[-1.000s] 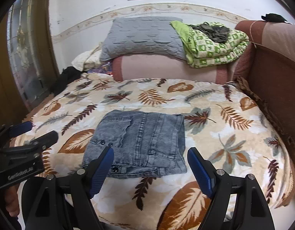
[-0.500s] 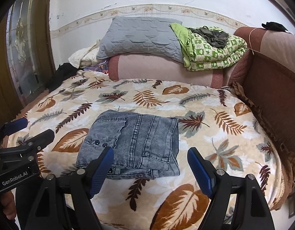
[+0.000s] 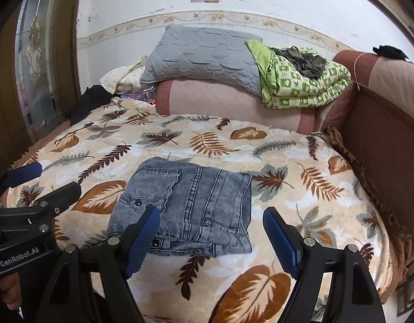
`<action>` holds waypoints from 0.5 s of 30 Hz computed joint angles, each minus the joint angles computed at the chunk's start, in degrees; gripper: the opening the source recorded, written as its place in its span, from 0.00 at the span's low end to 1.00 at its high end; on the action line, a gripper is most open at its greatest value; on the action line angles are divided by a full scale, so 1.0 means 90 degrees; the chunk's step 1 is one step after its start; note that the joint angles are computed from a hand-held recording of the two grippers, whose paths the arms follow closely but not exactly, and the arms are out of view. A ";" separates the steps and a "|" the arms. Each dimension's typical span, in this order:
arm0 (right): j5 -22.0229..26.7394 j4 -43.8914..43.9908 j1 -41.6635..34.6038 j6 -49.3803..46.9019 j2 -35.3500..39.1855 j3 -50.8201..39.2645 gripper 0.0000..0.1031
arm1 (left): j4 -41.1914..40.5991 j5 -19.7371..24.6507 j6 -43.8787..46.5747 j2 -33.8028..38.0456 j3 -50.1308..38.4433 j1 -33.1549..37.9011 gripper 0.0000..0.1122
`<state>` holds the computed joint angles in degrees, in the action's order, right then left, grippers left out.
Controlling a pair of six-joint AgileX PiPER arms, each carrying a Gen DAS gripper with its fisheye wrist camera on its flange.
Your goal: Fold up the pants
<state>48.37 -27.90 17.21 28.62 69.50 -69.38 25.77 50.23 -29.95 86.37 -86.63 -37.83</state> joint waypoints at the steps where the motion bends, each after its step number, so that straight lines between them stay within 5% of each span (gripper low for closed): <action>1: 0.0007 -0.0022 0.0019 0.0015 0.0006 -0.0013 0.79 | 0.0001 -0.0003 -0.0009 -0.0002 0.0000 -0.0001 0.74; 15: 0.0035 -0.0349 0.0242 0.0231 -0.0042 -0.0042 0.79 | -0.0004 -0.0043 0.0002 -0.0147 -0.0010 -0.0016 0.74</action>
